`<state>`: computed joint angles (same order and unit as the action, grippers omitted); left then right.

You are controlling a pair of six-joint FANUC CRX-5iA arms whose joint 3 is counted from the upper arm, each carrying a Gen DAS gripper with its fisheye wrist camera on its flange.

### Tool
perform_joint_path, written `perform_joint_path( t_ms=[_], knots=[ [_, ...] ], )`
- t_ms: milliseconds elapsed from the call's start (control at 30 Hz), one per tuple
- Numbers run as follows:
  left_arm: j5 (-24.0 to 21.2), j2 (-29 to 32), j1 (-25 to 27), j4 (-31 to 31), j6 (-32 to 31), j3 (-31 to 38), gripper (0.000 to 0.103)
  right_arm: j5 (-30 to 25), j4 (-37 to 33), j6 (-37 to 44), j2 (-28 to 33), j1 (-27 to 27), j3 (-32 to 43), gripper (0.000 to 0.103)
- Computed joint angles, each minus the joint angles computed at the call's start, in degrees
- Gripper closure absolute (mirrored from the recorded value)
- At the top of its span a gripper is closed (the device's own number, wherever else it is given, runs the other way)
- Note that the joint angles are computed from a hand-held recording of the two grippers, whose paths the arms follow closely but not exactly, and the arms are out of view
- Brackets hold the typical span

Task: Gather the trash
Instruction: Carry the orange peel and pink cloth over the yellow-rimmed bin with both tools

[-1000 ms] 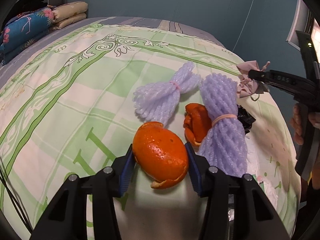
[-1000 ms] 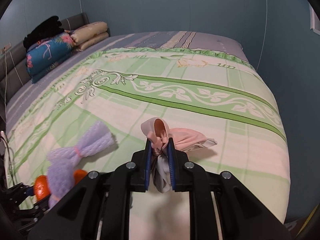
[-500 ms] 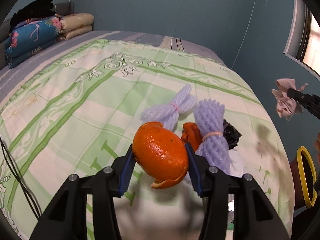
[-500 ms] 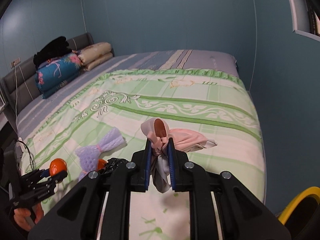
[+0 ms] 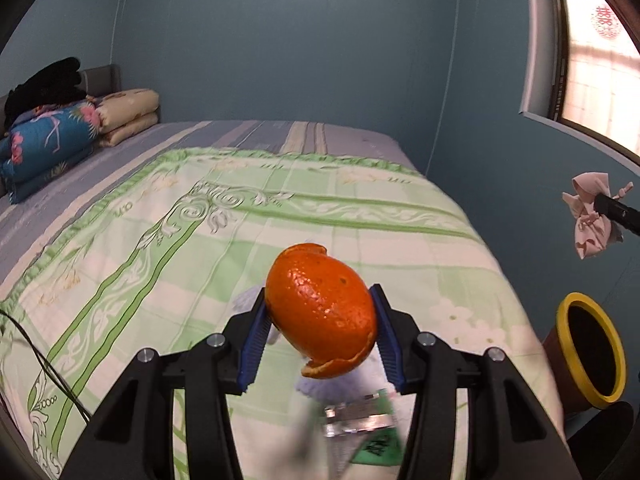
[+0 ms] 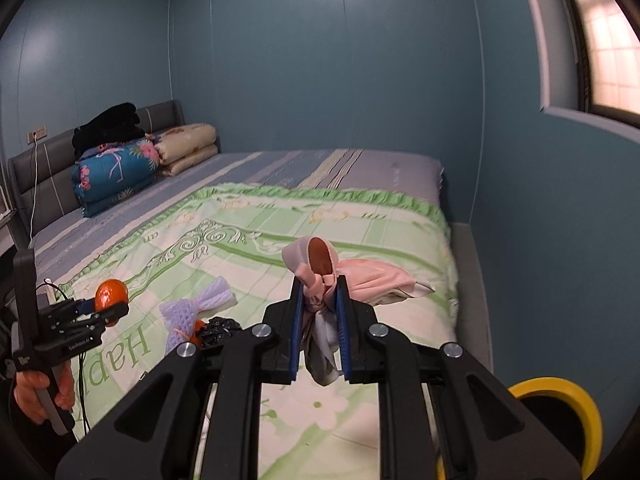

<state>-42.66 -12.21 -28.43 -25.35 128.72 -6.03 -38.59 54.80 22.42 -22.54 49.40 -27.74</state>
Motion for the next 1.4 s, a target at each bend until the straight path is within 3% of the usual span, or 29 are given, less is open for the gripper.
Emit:
perform_joint_path(
  t_ms=[533,1000,1400],
  knots=[
    [-4.1,3.6,-13.4,-7.8,0.8,12.4,0.057,-6.6,7.5,-4.0,-10.6,2.9,-5.1,0.089],
    [-0.2,9.9,-17.3,-3.1,-4.6,19.2,0.057,-13.4,11.7,-6.6,-17.4,4.8,-8.5,0.089],
    [2.9,17.6,-18.9,4.6,-12.9,25.4,0.057,-17.3,10.9,-7.5,-22.1,1.4,-11.4,0.089]
  ],
)
